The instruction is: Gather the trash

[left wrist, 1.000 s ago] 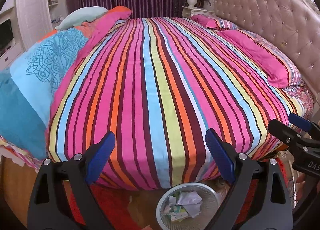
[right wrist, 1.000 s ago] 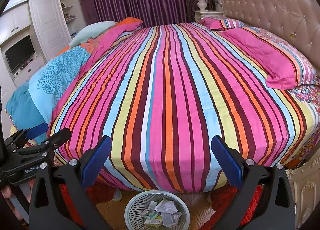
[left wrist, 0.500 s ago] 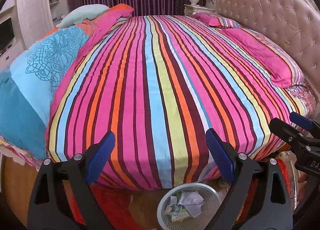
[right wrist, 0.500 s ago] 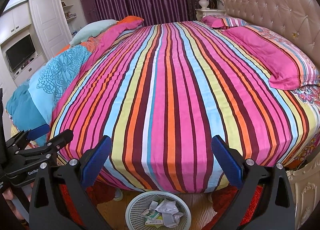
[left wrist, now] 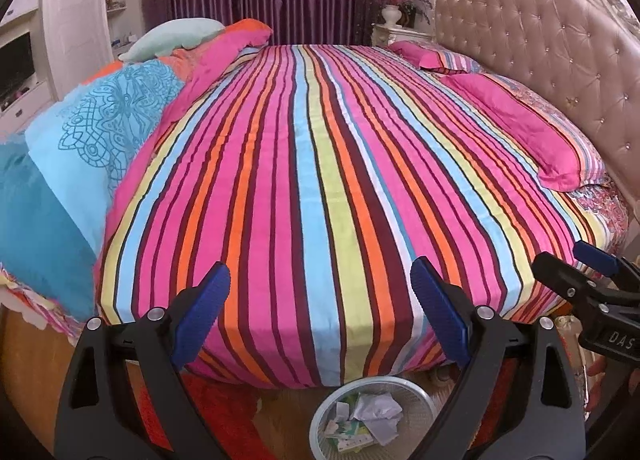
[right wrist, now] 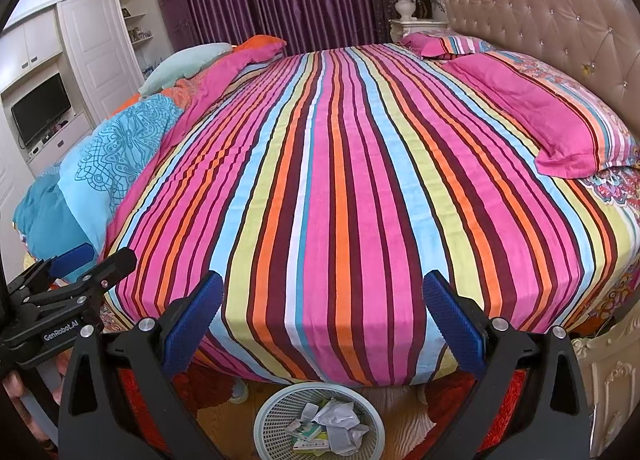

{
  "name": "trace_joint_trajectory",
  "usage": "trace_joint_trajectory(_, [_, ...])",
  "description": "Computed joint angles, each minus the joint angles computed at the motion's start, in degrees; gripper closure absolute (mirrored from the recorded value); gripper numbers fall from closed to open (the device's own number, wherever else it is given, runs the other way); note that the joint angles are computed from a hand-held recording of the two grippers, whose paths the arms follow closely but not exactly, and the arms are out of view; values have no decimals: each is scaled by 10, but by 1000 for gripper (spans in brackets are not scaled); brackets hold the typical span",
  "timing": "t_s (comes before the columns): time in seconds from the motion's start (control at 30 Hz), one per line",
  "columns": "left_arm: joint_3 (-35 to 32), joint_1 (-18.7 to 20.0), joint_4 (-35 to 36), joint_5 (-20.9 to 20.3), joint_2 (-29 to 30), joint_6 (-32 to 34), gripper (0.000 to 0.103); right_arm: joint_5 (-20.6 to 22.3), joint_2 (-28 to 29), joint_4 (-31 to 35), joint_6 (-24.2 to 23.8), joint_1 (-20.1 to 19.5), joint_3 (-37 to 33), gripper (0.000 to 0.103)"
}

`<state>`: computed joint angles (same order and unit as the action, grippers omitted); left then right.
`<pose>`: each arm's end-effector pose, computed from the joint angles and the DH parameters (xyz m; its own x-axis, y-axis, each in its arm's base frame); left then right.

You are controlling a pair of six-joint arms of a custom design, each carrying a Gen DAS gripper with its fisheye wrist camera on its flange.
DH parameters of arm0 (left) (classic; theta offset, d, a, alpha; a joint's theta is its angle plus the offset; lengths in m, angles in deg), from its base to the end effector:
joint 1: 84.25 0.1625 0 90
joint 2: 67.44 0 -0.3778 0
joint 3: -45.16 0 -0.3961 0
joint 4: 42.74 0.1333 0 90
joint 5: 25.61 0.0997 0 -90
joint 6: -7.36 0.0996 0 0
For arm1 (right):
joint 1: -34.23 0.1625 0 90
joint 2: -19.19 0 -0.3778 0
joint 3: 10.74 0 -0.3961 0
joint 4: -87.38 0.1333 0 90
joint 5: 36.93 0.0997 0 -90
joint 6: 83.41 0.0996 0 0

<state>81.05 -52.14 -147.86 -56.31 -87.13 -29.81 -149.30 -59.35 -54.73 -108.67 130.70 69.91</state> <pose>-0.5907 -0.6292 0.1266 -0.7170 0.0304 -0.6964 0.5192 0.6900 -0.5044 0.1630 -0.5909 0.5354 -0.8298 -0.1048 0.5481 -0.4716 0.6568 -0.5884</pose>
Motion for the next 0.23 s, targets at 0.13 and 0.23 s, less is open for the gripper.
trace_joint_trajectory(0.13, [-4,-1,7,0,1,-4,14,1,-1,0,-1,-1,1,8])
trace_joint_trajectory(0.23, [-9,-1,16,3,3,-9,14,0,-1,0,0,0,1,8])
